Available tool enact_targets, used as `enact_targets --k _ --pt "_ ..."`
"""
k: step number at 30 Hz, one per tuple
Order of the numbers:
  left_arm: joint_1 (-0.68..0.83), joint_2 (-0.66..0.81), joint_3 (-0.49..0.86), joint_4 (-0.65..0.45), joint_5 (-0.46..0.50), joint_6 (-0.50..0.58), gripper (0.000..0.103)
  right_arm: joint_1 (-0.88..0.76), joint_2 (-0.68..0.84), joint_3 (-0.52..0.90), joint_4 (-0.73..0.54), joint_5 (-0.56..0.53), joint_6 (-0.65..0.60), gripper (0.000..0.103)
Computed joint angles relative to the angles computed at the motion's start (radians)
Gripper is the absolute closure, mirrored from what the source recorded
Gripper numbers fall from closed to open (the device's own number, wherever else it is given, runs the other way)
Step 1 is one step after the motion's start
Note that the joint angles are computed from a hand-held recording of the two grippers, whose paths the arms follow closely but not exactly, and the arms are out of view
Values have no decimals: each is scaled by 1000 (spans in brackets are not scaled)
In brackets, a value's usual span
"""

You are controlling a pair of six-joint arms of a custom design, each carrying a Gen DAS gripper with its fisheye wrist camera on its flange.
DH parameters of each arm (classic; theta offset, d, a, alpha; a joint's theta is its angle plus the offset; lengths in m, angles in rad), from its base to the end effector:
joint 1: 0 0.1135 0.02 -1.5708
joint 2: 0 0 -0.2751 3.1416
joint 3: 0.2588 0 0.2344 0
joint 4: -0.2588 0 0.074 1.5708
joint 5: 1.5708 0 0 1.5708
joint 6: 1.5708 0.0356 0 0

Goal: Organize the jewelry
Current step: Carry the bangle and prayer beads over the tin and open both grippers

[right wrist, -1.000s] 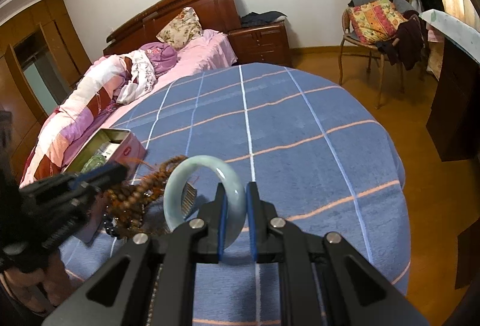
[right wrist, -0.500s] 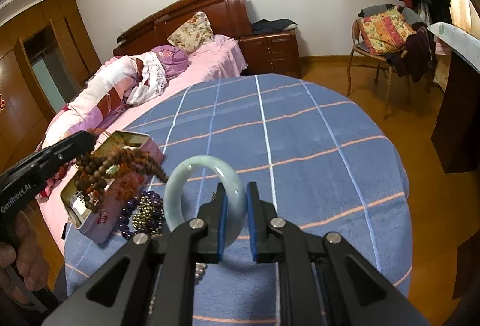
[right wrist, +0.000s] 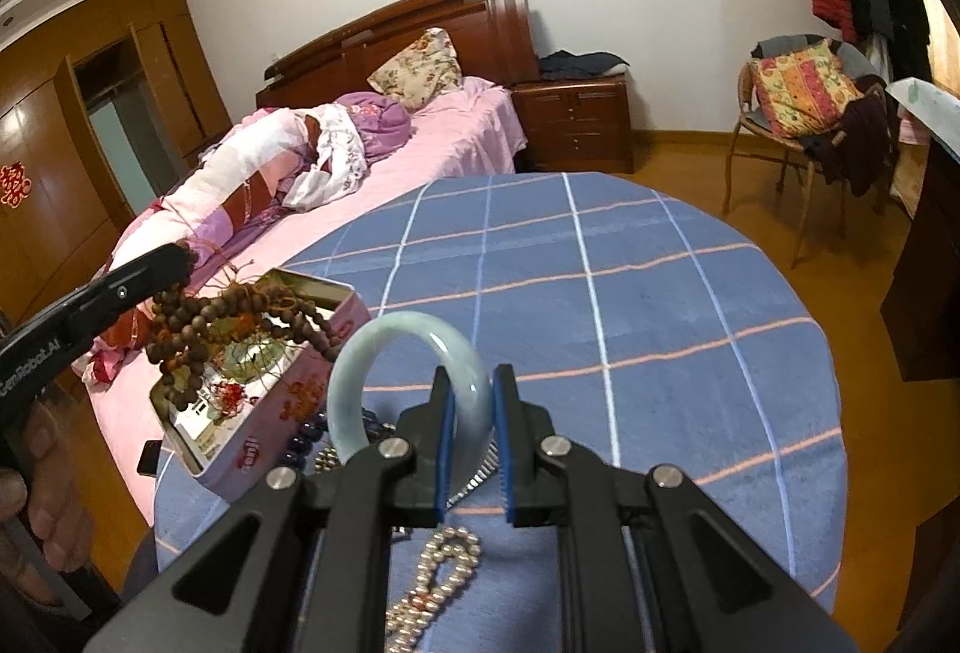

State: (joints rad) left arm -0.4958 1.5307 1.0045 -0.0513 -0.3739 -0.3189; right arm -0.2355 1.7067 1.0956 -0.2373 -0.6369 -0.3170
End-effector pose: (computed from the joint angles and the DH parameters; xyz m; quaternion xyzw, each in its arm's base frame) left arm 0.2919 -0.1431 0.2680 -0.0119 0.8683 -0.0354 0.4946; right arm 0.3405 -0.0599 0.2282 -0.1467 0.8832 0.1902 0.4028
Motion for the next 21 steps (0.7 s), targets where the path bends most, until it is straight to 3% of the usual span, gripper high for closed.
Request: enact_targets --k 21 --pt "113 -92 -65 1 12 -1 96 143 -41 23 -2 62 5 88"
